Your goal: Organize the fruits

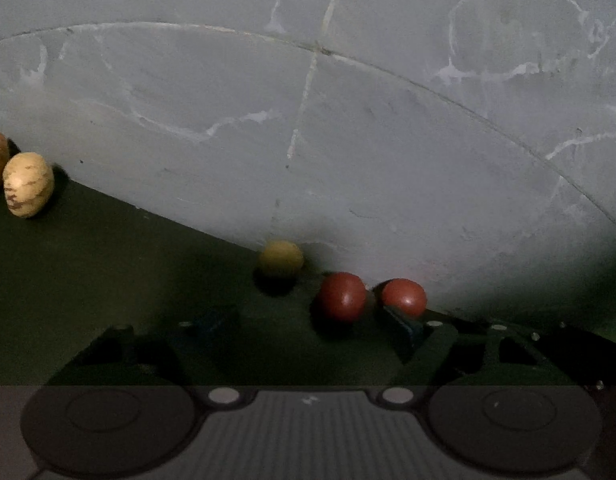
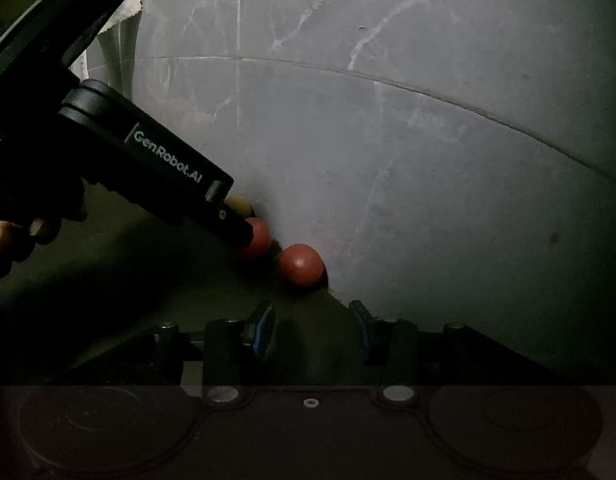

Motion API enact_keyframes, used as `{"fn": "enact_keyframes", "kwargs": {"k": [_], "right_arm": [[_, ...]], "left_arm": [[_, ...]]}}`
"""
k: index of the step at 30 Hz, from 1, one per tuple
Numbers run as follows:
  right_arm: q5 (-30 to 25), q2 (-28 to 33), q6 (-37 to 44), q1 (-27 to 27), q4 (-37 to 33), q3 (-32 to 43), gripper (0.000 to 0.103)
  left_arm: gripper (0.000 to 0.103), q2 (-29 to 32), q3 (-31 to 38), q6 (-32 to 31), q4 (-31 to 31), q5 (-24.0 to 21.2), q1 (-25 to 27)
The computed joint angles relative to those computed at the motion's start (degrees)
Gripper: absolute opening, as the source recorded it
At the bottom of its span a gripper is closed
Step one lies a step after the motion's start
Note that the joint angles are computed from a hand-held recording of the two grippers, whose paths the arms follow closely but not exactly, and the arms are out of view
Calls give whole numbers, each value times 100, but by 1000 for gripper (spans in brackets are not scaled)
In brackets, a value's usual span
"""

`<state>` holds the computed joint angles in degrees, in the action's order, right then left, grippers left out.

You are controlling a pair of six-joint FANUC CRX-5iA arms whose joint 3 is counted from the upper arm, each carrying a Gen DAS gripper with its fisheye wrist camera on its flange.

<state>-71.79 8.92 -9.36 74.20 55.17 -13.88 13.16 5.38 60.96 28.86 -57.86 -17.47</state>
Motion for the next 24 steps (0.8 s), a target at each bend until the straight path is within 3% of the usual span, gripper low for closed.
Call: {"fn": "enact_keyframes", "kwargs": {"k": [11, 21, 24], "right_arm": [[177, -74, 194, -6, -31, -91, 43], [277, -77, 247, -48, -25, -132, 43], [313, -71, 282, -64, -7, -136, 43]], "left_arm": [[57, 132, -30, 65, 144, 73, -88], [51, 233, 15, 71, 210, 146, -138], [43, 249, -18, 21, 320, 160, -125]]}}
